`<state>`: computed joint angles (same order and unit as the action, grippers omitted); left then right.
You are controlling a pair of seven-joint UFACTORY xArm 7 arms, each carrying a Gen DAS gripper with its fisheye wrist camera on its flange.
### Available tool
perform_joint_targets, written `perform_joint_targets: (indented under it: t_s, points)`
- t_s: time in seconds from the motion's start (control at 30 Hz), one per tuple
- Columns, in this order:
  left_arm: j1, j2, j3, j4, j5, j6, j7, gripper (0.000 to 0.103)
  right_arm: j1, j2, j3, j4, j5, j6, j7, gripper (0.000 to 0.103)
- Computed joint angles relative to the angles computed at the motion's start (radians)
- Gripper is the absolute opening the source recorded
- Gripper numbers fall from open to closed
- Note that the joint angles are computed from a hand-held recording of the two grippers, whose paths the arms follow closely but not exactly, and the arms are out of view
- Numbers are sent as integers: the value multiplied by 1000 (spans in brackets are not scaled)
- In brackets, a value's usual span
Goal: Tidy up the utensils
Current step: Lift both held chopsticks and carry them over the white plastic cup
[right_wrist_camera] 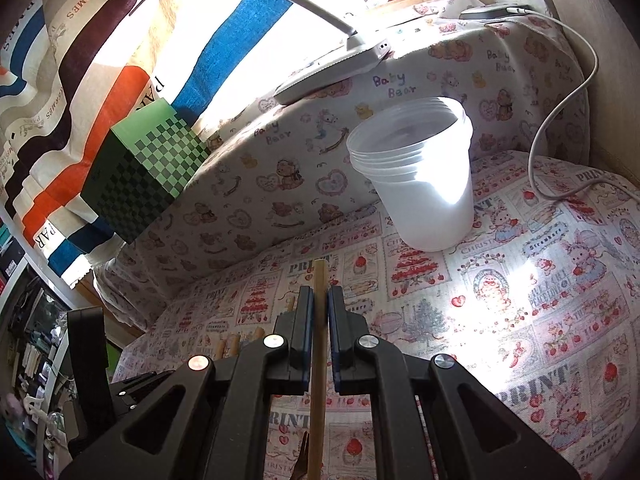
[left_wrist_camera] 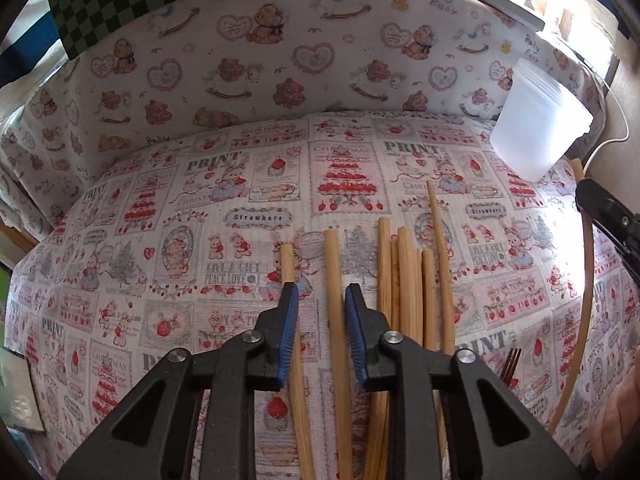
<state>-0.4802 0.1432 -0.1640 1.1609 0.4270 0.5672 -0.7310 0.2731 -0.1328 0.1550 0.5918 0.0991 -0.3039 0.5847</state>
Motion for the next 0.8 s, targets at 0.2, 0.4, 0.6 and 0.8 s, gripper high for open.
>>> perform_joint_targets:
  t_s: [0.2,0.4,0.6,0.8]
  points:
    - [22,-2,-6,-17,-76,-51,116,8,54,12,-58,17,-100,21,52,8]
    - [37,56,-9,58,-177,-3,164,12,-115,13,178,31,142,30,-172,8]
    - [56,8,-19,20,-302,-65,259,6,54,-2,-39,5,-32,-13,-31,8]
    - [71,-166,-26,-124,-298,-294,246,6,72,-55,-100,-68,-165,-181,96,8]
